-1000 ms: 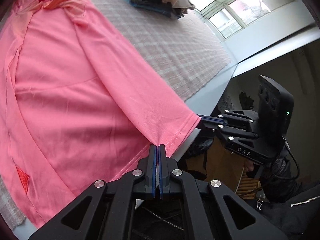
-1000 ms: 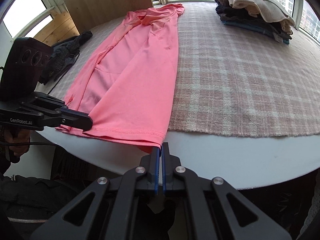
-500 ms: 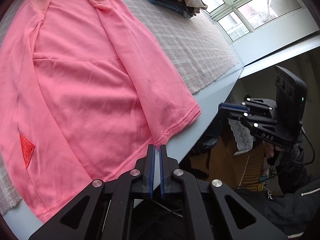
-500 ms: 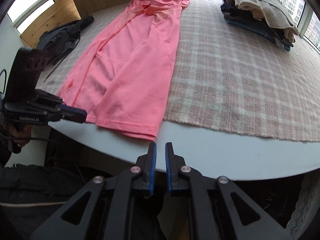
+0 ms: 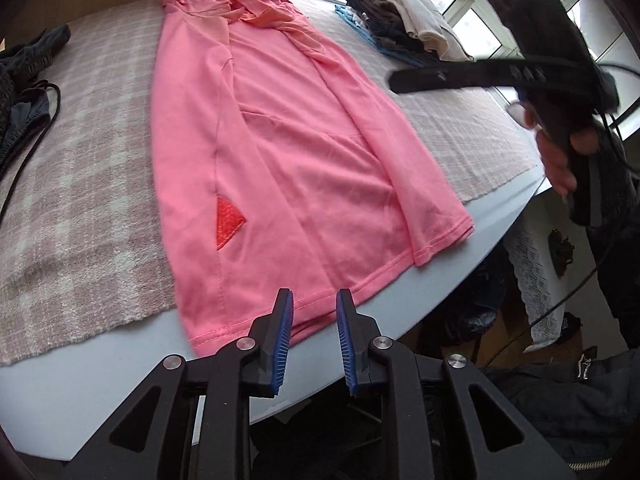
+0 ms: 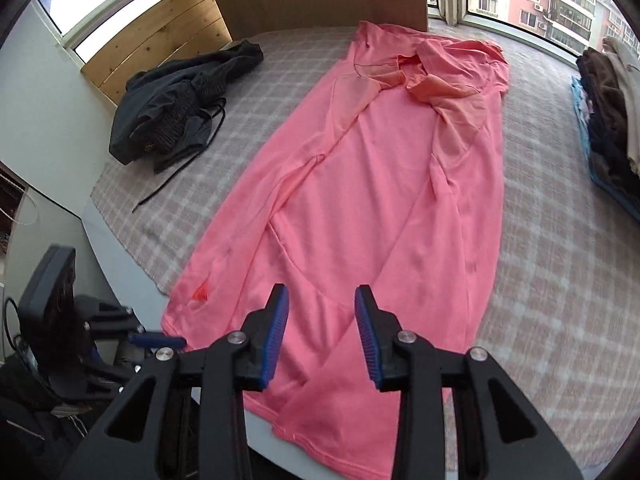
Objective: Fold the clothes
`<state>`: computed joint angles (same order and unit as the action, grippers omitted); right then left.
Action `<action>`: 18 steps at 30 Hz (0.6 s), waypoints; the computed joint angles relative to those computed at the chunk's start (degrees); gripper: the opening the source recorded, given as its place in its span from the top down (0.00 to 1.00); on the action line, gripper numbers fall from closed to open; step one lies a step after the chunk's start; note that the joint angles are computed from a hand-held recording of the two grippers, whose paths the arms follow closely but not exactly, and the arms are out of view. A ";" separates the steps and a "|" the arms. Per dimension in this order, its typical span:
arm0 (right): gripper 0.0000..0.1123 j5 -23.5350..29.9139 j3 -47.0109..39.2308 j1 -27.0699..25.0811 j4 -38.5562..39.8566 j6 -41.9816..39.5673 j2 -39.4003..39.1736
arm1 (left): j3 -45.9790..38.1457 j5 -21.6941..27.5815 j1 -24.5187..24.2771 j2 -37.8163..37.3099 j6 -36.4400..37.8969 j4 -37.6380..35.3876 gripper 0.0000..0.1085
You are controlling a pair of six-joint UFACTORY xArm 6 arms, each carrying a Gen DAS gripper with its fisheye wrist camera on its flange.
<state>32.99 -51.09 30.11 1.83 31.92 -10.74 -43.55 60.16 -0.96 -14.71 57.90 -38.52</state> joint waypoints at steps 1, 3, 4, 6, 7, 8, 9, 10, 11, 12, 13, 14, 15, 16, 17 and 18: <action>0.70 0.16 -2.18 -1.25 2.23 -2.45 1.86 | 0.84 -1.64 -1.02 -0.61 -0.31 -0.41 0.76; 0.69 0.21 -6.58 -3.81 4.26 -4.36 5.60 | 2.70 -5.97 -3.25 -1.85 -1.23 -0.71 0.75; 0.69 0.07 -8.92 -5.00 5.16 -5.13 7.68 | 3.76 -9.38 -4.60 -2.17 -2.30 0.01 0.75; 0.66 0.87 -14.11 -7.02 6.16 -6.46 12.32 | 4.95 -13.72 -6.30 -2.07 -4.83 1.32 0.76; 0.65 1.96 -17.11 -7.83 6.98 -7.61 15.14 | 5.37 -15.08 -6.80 -1.98 -5.62 1.40 0.75; 0.65 3.10 -20.17 -8.60 8.10 -9.03 18.00 | 5.79 -15.95 -7.18 -2.18 -6.23 1.41 0.75; 0.65 4.16 -23.06 -9.32 9.87 -10.95 20.81 | 6.31 -16.96 -7.63 -2.52 -6.82 1.58 0.75; 0.65 5.04 -25.66 -9.92 10.99 -12.04 23.38 | 6.80 -17.92 -8.01 -2.80 -7.41 1.70 0.75; 0.65 5.82 -28.09 -10.45 11.57 -12.46 25.81 | 7.16 -18.62 -8.24 -3.03 -7.95 1.64 0.75; 0.65 6.66 -30.50 -10.92 12.49 -13.13 28.13 | 7.50 -19.29 -8.45 -3.25 -8.49 1.55 0.75; 0.65 7.52 -32.66 -11.32 14.23 -14.43 30.18 | 7.75 -19.64 -8.50 -3.37 -9.01 1.19 0.75; 0.65 8.31 -34.69 -11.68 15.76 -15.51 32.07 | 7.78 -19.73 -8.38 -3.29 -9.52 0.57 0.75; 0.65 8.82 -36.21 -11.93 16.69 -16.06 33.46 | 7.70 -19.58 -8.19 -3.22 -10.06 -0.02 0.75; 0.65 9.33 -37.52 -12.11 17.05 -16.31 34.57 | 7.61 -19.44 -8.01 -3.15 -10.57 -0.60 0.75; 0.65 9.72 -38.61 -12.22 17.35 -16.86 35.44 | 7.59 -19.34 -7.87 -3.07 -10.84 -1.13 0.75; 0.65 10.22 -39.72 -12.30 17.53 -17.27 36.28 | 7.61 -19.32 -7.76 -3.08 -10.97 -1.55 0.75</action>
<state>43.21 -90.81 17.81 19.36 14.65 25.54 -35.94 40.83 -8.72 -17.79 46.93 -40.08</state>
